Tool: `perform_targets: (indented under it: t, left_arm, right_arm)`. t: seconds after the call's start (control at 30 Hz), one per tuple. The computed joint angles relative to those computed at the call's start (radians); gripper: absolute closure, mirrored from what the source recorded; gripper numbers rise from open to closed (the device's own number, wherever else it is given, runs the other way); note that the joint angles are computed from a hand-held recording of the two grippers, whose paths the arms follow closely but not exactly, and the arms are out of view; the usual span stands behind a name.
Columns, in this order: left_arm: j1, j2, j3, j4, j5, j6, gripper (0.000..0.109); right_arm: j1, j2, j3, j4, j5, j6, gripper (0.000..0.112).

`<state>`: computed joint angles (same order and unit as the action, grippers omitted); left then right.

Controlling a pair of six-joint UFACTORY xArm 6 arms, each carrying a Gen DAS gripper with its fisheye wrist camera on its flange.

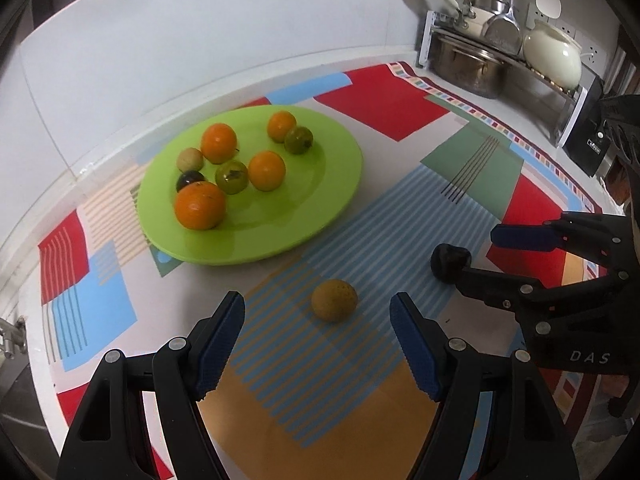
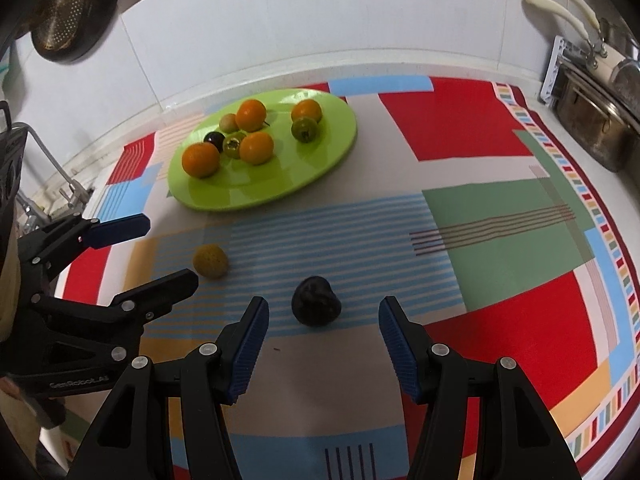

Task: Organize fruits
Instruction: 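Grasp a small tan fruit with the left tool while the right tool grasps a dark plum, then carry the tan fruit and plum onto the green plate and open both tools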

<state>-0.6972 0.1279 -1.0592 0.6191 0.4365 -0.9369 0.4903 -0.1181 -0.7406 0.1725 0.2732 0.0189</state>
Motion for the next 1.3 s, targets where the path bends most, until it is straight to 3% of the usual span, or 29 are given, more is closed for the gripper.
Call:
perform_targets:
  t: [0.1,0.47,0.8,1.3]
  left_arm:
    - [0.004,0.022,-0.012,-0.026,-0.009,0.023,0.036]
    - [0.015,0.066,-0.034,-0.122,-0.024,0.070,0.059]
    - [0.015,0.080,-0.037,-0.172,-0.046,0.071,0.080]
    - [-0.017,0.055,-0.052,-0.066,0.007,-0.069,0.080]
  right_arm:
    - [-0.002,0.012,-0.002,0.008,0.000,-0.007,0.055]
    - [0.003,0.058,-0.033,0.092,0.003,-0.086,0.063]
    - [0.011,0.093,-0.062,0.175,0.016,-0.183,0.078]
    - [0.003,0.071,-0.066,0.318,0.033,-0.355,0.082]
